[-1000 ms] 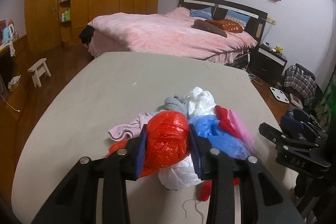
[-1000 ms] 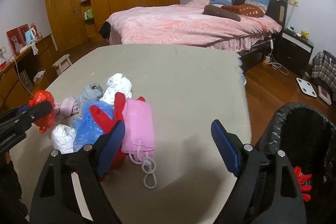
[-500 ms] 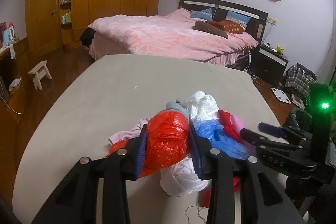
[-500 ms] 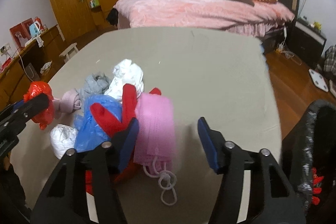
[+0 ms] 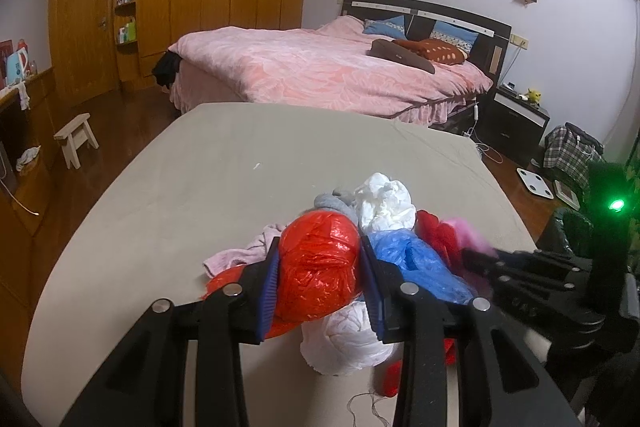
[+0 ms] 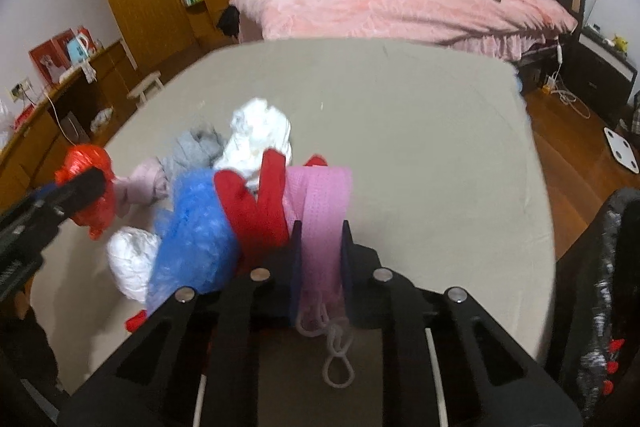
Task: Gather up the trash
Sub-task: 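Grasp the red plastic bag with the left tool while the right tool grasps the pink mask, then carry the red bag and pink mask over the bin and lower them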
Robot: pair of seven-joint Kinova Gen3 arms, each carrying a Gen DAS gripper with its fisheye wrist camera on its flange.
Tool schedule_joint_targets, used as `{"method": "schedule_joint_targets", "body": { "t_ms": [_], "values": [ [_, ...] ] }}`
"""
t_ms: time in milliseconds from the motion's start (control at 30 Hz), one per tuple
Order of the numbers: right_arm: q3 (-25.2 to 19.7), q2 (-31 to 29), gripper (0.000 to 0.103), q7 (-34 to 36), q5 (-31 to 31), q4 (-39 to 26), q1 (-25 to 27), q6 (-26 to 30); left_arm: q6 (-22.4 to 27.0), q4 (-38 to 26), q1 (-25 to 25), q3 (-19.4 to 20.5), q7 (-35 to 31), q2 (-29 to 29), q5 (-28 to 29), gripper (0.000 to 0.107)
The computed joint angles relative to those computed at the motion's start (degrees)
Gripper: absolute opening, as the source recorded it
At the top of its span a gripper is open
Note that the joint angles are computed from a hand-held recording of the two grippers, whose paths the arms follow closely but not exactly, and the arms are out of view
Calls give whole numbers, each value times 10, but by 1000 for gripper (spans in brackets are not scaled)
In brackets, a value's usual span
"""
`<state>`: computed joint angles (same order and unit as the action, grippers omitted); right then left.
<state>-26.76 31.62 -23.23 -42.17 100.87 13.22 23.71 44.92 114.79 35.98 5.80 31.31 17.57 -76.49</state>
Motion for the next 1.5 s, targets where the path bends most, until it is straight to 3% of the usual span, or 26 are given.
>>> {"method": "schedule_joint_targets", "body": {
  "t_ms": [267,667,1200,1500],
  "values": [
    [-52,-29,16,81,-75,24,72,-14,7,-17,10,3,-9,6,0,37],
    [-24,-68,16,197,-218,34,115,27,-4,-80,29,-3,-52,27,-7,37],
    [106,-105,16,278,-339,26,147,89,-67,-216,79,-35,-151,81,-1,37],
    [194,-101,16,305,-377,24,138,92,-122,-303,114,-63,-227,127,42,37]
  ]
}}
